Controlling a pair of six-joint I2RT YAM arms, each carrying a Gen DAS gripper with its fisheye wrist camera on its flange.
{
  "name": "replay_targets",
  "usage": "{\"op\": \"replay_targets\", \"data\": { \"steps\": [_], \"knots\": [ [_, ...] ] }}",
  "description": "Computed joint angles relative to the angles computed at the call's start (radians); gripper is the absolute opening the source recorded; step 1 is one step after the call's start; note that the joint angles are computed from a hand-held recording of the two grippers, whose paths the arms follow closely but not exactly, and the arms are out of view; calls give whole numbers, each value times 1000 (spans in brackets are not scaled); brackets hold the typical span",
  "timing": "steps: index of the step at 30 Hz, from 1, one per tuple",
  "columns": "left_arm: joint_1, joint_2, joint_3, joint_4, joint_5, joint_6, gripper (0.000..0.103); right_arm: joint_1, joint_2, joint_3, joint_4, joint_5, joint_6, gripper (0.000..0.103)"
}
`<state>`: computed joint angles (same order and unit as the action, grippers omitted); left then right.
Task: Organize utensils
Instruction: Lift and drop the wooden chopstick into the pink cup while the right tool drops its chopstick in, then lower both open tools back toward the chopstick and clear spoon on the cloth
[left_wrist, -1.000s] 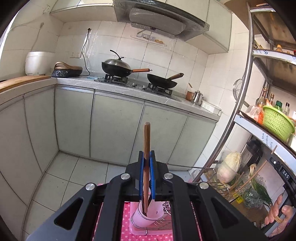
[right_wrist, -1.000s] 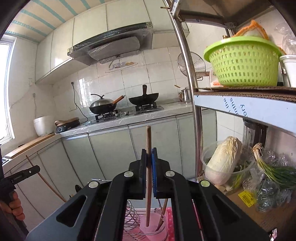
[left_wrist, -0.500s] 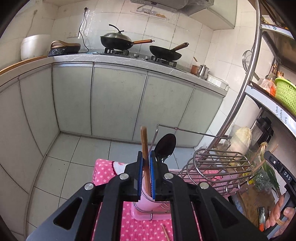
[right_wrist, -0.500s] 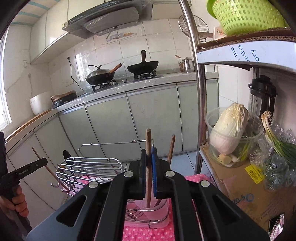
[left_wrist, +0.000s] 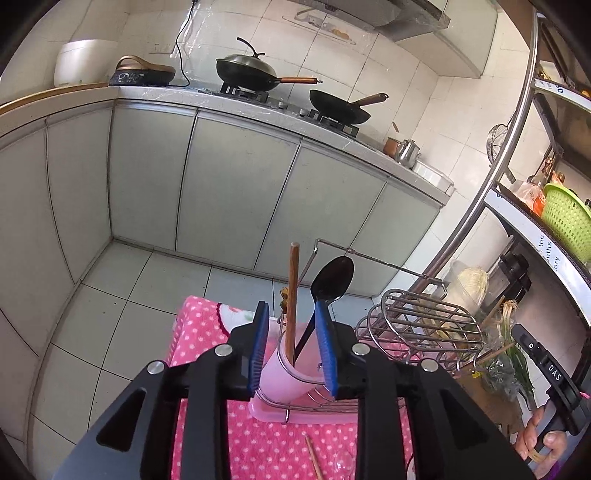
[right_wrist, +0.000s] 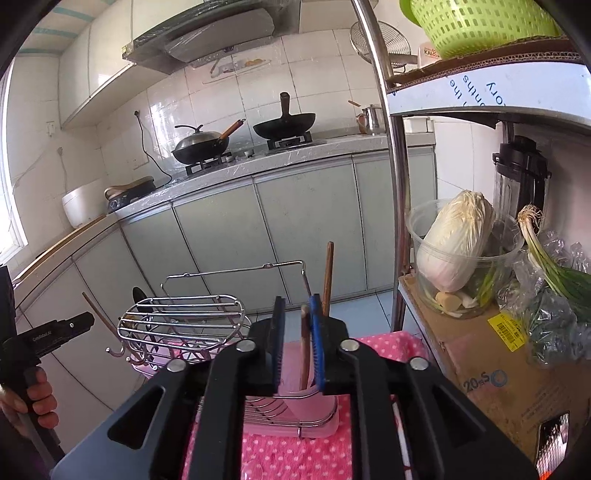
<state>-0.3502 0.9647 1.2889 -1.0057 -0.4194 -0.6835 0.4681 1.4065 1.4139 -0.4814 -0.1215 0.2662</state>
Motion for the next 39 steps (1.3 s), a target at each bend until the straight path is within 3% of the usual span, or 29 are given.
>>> {"op": "replay_targets", "data": {
  "steps": [8,21,26,31,39],
  "knots": [
    [-225,-45,2,-96,-161,-136,25,10,-166,-148,16,-14,38,29],
    [-725,-40,-52,-364,-434,-581,25,120,-440,-319,-118,91,68,29],
    [-767,-37,-136,-341,-347,-647,25,201,-478,-345,-143,150,73,29],
    [-722,-47,-238,-251,-212,-629,25,253,-478,-381,-162,126,86,29],
    [-463,22,-362,-32,126,-435,25,205,-435,-445,-164,-16,109,29]
  ]
}}
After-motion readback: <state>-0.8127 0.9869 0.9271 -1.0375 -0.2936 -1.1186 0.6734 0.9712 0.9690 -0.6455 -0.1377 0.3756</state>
